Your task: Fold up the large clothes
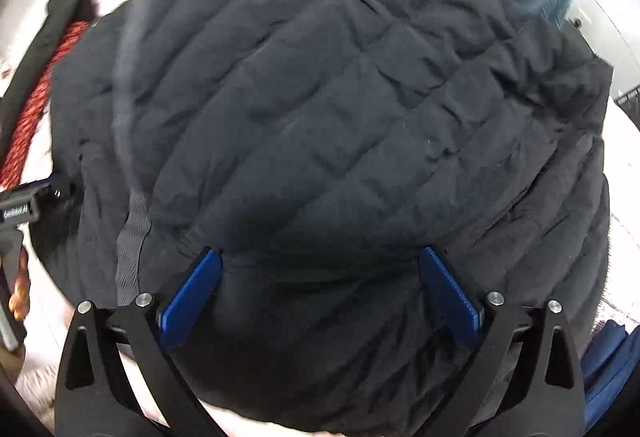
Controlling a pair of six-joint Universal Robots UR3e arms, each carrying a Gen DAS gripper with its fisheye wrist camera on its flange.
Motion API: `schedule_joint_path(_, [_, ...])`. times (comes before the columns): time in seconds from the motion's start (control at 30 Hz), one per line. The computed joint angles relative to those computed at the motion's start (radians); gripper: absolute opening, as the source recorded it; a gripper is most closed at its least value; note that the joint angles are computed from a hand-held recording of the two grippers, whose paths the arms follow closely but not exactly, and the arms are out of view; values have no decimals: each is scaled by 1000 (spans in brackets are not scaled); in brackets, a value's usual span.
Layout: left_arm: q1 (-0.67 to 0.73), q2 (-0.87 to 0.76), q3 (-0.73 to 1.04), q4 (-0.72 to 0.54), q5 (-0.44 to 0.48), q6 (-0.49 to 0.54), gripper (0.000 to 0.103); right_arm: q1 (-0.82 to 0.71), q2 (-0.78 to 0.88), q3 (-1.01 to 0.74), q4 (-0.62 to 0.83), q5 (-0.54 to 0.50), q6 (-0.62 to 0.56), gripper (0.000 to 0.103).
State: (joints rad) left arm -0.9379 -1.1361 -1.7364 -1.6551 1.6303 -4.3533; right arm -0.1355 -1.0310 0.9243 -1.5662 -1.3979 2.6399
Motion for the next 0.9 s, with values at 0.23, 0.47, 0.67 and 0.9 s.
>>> schedule_joint_path(0.23, [35,-18,-25,10,-4,18,99,69,36,44,-123,-85,79,99])
schedule_joint_path(0.47, [-163,-90,9,49,142,-161,99,38,-153,383,-346,-37,58,99])
schedule_joint_path(0.67, [-312,-139,96,0,185,-266,98,-20,-254,428,-231,3,14,98])
schedule_joint_path(0.9, [-507,-188,293,-180,245,-430,97,-288,-556,695,-134,132,-154,98])
